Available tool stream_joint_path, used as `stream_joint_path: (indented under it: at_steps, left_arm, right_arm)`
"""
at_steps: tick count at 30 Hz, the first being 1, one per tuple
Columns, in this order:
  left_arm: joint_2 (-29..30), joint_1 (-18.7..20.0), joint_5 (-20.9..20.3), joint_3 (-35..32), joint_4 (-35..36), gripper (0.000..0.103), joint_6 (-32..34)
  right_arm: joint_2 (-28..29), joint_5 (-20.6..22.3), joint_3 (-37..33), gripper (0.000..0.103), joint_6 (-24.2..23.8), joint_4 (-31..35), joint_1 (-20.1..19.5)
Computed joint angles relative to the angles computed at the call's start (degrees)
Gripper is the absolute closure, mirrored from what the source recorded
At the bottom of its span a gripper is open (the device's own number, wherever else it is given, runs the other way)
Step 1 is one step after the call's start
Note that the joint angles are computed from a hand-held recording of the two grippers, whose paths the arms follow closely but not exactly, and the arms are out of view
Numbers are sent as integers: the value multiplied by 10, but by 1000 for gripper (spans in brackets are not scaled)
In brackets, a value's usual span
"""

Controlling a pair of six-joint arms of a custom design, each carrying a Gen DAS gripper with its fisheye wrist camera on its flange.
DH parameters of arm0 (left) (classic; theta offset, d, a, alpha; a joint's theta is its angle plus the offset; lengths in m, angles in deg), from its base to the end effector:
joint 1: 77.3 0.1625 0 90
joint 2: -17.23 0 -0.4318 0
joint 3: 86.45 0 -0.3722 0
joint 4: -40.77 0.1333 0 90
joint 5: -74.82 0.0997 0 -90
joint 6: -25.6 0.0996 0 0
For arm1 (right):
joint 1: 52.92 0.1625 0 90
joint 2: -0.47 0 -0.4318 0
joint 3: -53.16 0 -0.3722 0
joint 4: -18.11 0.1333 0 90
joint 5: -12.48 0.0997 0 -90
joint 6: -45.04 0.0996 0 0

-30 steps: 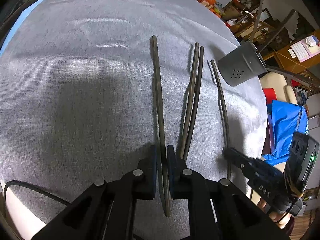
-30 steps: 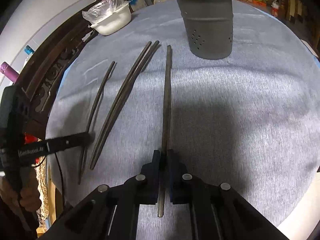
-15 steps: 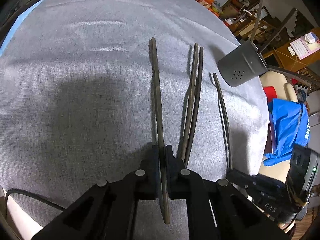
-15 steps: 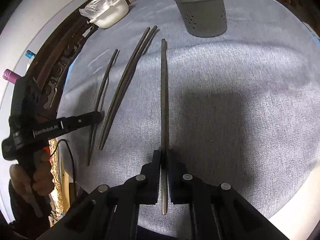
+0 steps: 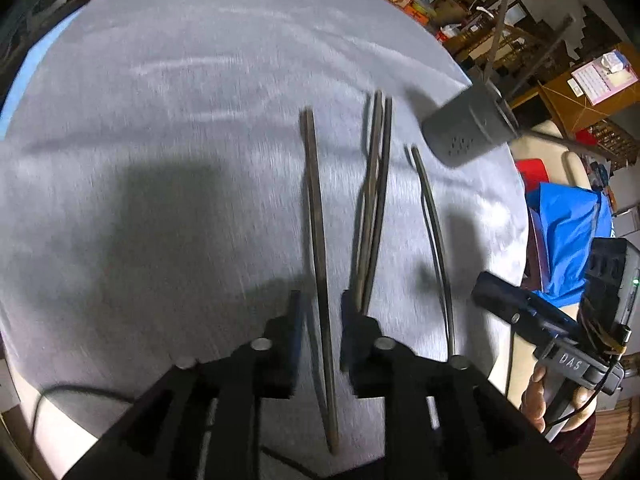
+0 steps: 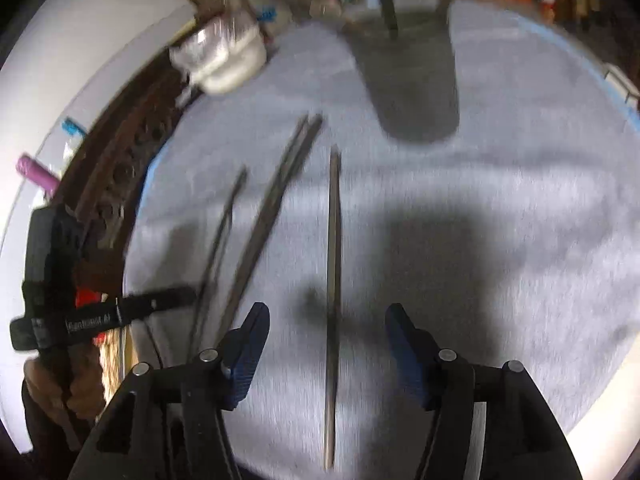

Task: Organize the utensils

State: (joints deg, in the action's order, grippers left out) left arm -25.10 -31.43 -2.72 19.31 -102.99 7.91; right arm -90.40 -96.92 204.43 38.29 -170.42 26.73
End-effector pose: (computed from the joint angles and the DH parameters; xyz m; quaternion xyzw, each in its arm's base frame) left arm -0.2841 -0.5152 0.0078 0.2354 0.9622 0.0163 0.1358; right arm 0.0422 -0.3266 0.2583 -0.0843 -0.9294 0.2947 0.2053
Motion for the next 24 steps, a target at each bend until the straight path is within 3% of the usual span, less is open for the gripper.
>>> stream_joint_path:
  at_steps: [1, 3, 4, 7, 11, 15, 18, 20, 24]
  left_arm:
    - [4, 0, 5, -8, 3, 81, 2]
    - [16, 2, 15, -30, 12, 81, 2]
    - [22, 3, 21, -39, 14, 81, 2]
    - [40, 5, 39, -67, 30, 82, -4]
    - [62, 8, 41, -103, 58, 82, -15]
    - [82, 13, 40, -134, 80, 82, -29]
    - [93, 15, 40, -154, 96, 82, -32]
    - [104, 13, 40, -168, 103, 82, -32]
    - [105, 15, 40, -176, 111, 83, -38]
  right_arm:
    - [18, -13, -7, 39, -1, -22, 9]
    - [51, -32, -26, 50, -3, -45, 19]
    - [71, -47, -39, 72, -2, -52, 25]
    - [112, -76, -66, 75, -9, -65, 33]
    - [139, -82, -91, 79, 2, -59, 34]
    - [168, -120, -118, 83, 12, -49, 44]
    - [180, -133, -135, 88, 26, -23, 43]
    - [188, -146, -138, 94, 21, -32, 46]
    - [187, -146, -138, 97, 12, -33, 46]
